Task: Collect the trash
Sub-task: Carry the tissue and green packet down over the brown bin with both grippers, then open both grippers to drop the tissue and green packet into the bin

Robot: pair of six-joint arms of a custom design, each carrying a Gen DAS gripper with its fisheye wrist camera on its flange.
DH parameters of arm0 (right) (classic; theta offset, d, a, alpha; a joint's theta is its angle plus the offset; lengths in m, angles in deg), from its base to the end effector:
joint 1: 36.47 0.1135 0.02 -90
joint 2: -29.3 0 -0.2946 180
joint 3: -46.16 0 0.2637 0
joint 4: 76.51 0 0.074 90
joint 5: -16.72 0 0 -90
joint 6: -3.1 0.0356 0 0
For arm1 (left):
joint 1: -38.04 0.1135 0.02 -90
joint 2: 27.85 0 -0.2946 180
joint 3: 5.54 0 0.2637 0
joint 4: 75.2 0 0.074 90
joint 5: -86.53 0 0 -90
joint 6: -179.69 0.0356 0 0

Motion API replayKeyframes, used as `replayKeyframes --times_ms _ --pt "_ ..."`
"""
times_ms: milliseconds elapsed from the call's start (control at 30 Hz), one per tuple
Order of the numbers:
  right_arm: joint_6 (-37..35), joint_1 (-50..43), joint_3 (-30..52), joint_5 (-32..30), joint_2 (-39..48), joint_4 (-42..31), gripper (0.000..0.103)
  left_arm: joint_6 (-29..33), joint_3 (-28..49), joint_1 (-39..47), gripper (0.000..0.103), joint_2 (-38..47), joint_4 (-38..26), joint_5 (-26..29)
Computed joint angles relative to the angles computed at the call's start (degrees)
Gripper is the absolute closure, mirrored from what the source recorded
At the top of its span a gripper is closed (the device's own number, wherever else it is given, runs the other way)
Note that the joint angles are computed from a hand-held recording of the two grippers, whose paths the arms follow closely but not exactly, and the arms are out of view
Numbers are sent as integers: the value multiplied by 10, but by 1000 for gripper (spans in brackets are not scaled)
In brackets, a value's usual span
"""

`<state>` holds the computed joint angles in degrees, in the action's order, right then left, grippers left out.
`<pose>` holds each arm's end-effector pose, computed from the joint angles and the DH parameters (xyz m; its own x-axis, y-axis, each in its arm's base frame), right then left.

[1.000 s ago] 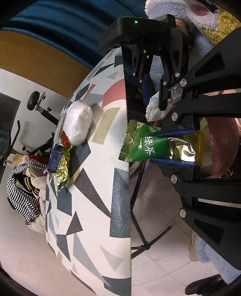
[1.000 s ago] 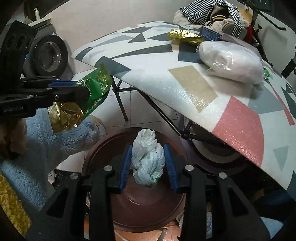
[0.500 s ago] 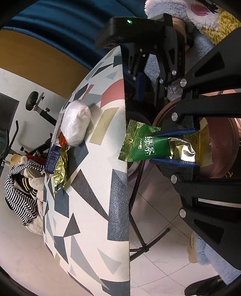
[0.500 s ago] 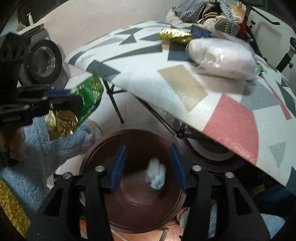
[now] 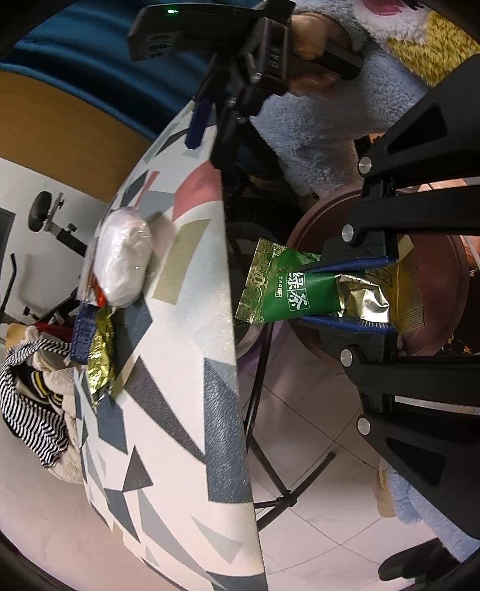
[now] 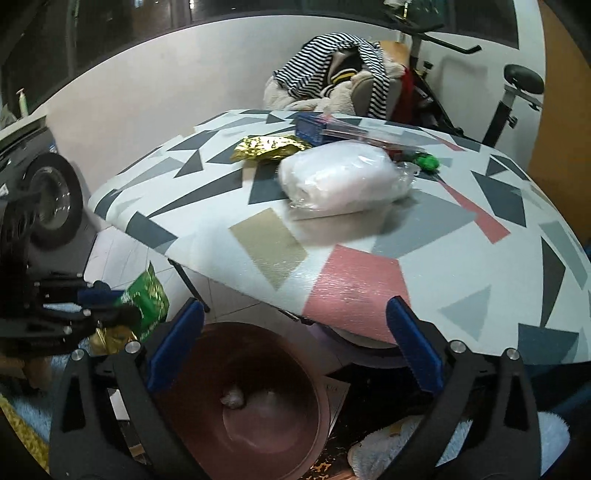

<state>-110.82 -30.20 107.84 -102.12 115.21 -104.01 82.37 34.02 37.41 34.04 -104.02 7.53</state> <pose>0.3009 0.0503 0.2165 -0.5542 -0.4182 -0.7197 -0.6753 0.7314 0.0950 0.1934 -0.0089 0.1883 -0.7890 -0.1164 -0.6032 0.0302 0.9734 -0.2273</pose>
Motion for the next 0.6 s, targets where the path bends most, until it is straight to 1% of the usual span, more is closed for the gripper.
replayKeyframes --times_ms 300,333,367,400,433,600 --pt "1 -7 -1 -3 -1 3 6 7 8 -32 82 32 2 -13" --pt "3 -7 -1 -3 -1 3 6 7 9 -33 80 35 3 -12" --pt "6 -8 -1 -2 -1 3 6 8 10 -33 67 37 3 -9" --pt "7 -8 -1 -2 -1 3 6 9 9 -31 48 36 6 -3" --pt "7 -8 -2 -1 -1 5 6 9 7 -30 42 33 8 -1" --pt "4 -6 -5 4 -4 9 6 -2 0 -24 21 12 15 -18"
